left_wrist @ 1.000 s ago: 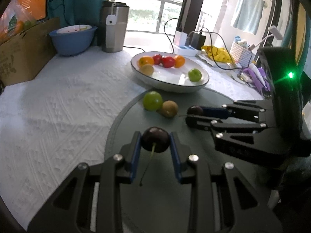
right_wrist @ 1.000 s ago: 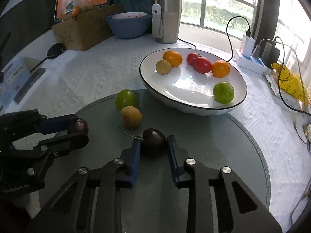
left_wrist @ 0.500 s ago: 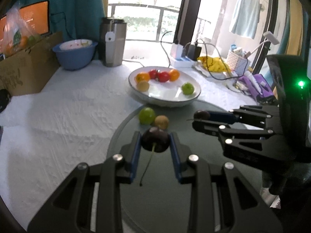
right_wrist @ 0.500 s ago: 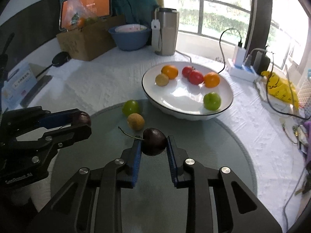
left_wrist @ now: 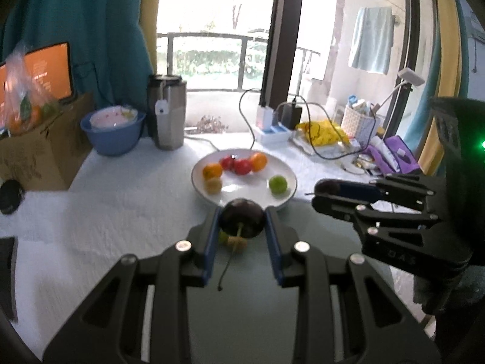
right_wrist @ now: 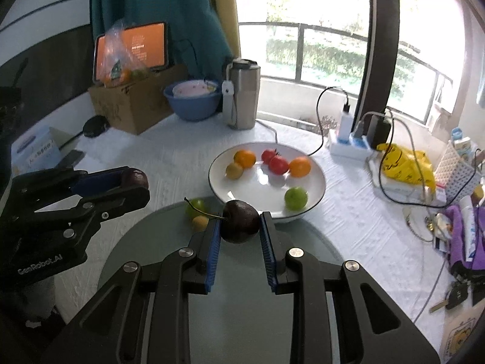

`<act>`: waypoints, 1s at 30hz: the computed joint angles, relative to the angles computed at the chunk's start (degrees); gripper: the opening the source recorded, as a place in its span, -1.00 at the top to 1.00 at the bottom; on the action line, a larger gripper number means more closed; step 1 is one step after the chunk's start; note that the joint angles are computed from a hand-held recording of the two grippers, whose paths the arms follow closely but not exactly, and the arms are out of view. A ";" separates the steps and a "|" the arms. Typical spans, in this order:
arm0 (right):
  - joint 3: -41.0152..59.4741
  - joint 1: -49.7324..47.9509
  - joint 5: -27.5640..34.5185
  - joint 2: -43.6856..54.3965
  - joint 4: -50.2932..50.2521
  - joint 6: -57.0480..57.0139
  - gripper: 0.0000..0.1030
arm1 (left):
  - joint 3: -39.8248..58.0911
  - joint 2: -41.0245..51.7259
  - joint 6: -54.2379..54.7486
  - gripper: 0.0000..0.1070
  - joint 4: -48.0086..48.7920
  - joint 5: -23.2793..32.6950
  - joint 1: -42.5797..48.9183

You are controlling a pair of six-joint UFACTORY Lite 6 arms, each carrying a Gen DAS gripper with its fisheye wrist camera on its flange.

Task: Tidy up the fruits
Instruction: 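Carry both dark cherries over the white bowl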

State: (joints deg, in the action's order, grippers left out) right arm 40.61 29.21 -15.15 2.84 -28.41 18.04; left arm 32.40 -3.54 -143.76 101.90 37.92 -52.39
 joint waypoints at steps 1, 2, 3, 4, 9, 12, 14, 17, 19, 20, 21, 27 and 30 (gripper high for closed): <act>0.15 -0.39 0.10 -0.54 -0.87 0.69 0.46 | 0.68 0.13 0.87 0.43 0.07 -0.04 0.31; 0.32 -0.65 0.19 -0.79 -1.39 1.03 0.46 | 1.21 0.22 1.56 0.43 0.07 -0.06 0.56; 0.71 -0.94 0.32 -0.86 -1.75 1.19 0.46 | 2.06 0.50 2.28 0.43 0.37 -0.25 1.10; 1.03 -1.17 0.42 -0.95 -1.88 1.21 0.46 | 2.67 0.70 2.61 0.43 0.79 -0.40 1.58; 3.65 -3.34 0.34 -0.04 -5.53 3.95 0.46 | 6.70 3.10 4.01 0.43 3.23 -1.76 4.10; 5.84 -4.05 0.62 1.29 -7.11 5.11 0.46 | 9.30 5.14 4.62 0.43 4.92 -3.02 5.70; 7.25 -4.56 0.69 2.27 -8.36 6.11 0.46 | 10.86 6.58 5.03 0.43 5.85 -3.64 6.61; 9.99 -5.15 0.83 4.50 -9.76 7.41 0.46 | 13.58 9.11 5.89 0.43 7.47 -4.82 8.77; 12.40 -5.54 1.03 6.62 -11.01 8.61 0.46 | 15.12 10.77 5.67 0.43 9.04 -5.72 10.36; 13.37 -5.76 1.06 7.55 -11.80 9.35 0.46 | 15.99 11.76 5.50 0.43 9.85 -6.20 11.21; 14.63 -5.92 1.23 8.73 -12.47 9.96 0.46 | 16.60 12.52 5.31 0.43 10.52 -6.63 11.86; 22.55 -6.45 2.69 16.05 -17.99 15.60 0.46 | 21.86 18.62 4.64 0.43 14.49 -9.60 16.09; 26.56 -6.78 3.36 20.01 -21.60 19.49 0.46 | 25.05 22.20 3.83 0.43 16.51 -11.49 18.18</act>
